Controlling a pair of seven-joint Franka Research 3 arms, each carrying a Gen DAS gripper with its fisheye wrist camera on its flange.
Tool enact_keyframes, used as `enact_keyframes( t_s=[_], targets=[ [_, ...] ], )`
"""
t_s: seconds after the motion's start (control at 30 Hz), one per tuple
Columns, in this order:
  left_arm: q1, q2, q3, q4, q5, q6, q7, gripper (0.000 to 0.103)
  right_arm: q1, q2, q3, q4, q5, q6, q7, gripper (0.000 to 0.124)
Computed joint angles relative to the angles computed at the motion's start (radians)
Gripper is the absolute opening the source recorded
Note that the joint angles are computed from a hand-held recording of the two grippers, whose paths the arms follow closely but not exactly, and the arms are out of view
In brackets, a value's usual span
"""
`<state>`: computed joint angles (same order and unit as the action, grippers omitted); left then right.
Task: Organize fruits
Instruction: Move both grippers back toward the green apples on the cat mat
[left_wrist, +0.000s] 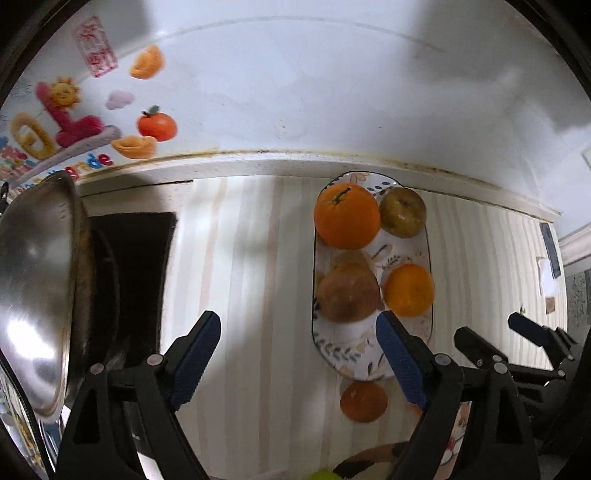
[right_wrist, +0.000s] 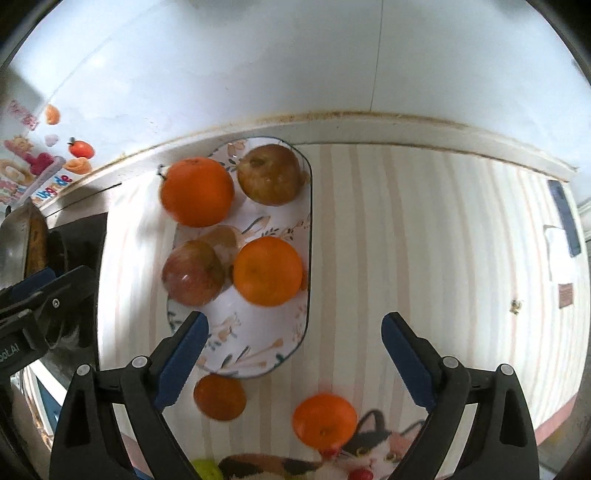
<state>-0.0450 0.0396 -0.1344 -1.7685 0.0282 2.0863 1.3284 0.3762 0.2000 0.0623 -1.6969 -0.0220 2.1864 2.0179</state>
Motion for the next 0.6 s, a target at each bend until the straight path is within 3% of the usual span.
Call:
enact_keyframes(
  t_s=[0.33,0.6],
  targets=[
    [-0.017,-0.232,0.014,-0.213,0.006,0.057,-0.008,0.086,0.030,-0.209,0.051,-0.146,-0.098,0.031,0.096,0.097],
    [-0.046,-0.383,0.026,-0.300,0.003,0.078,-0.004,0.086,0.019,-0.342,0.105,-0.234,-0.148,0.041,0.180,0.097]
  ],
)
